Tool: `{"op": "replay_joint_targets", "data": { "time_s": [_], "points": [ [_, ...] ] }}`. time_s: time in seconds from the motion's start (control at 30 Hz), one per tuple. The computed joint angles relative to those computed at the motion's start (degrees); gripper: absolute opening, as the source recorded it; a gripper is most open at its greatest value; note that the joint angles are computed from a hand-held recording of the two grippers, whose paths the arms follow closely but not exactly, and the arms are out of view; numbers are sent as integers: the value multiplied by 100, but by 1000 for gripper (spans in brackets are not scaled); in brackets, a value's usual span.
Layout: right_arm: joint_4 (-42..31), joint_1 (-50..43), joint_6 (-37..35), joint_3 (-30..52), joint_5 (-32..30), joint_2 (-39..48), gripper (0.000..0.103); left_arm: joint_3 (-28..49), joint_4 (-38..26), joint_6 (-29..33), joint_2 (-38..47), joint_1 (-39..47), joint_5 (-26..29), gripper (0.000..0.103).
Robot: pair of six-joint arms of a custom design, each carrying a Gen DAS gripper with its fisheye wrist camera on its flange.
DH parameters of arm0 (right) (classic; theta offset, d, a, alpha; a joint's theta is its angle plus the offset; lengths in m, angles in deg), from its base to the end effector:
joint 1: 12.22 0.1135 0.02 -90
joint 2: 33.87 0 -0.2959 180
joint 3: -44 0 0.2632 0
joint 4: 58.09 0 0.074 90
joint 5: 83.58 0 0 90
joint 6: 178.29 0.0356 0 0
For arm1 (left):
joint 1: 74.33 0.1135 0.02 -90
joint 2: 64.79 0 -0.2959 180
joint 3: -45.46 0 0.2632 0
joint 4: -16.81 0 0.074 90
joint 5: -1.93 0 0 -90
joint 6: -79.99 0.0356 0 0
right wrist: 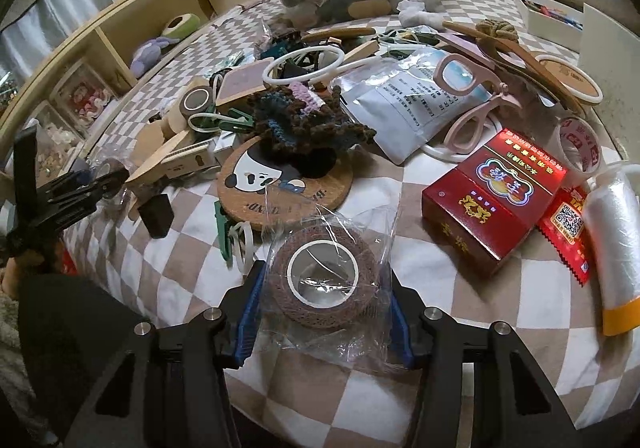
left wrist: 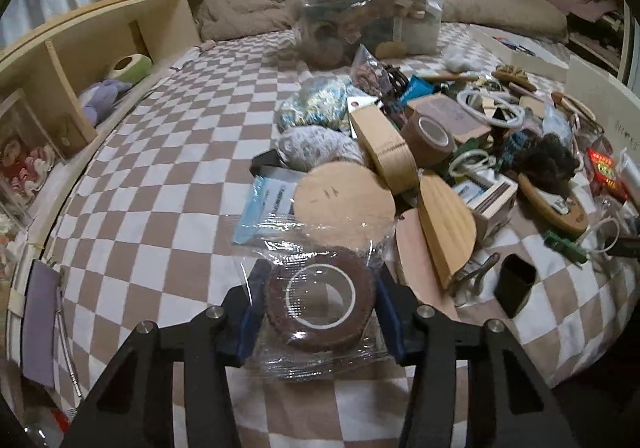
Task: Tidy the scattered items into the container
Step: 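Lift both held tape rolls and carry them over the white box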
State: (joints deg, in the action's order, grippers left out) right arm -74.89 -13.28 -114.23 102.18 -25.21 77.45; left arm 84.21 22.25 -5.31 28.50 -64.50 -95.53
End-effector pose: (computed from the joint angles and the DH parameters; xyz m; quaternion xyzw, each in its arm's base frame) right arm 0.3215 0.0127 0.0806 -0.2504 0.9150 0.2218 0.2256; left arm 0.2566 0.0492 0.1119 -0.0646 0.9330 0.1046 0.3381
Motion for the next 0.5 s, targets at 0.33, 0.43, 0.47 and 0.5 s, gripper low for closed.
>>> {"op": "replay_joint_targets", "data": {
  "time_s": [0.33, 0.43, 0.47, 0.5],
  "points": [
    [-159, -258, 72, -23, -455, -404, 54, -73, -886, -488, -1238, -354, -155, 50],
    [-312, -369, -34, -13, -605, -608, 54, 33, -1172, -762, -1540, -531, -174, 50],
    [-336, -405, -62, -30, -645, -703, 54, 84, -1258, -825, -1633, -619, -214, 50],
    [-360, -442, -97, -45, -671, -804, 54, 150, -1354, -872, -1726, -739, -297, 50]
  ]
}}
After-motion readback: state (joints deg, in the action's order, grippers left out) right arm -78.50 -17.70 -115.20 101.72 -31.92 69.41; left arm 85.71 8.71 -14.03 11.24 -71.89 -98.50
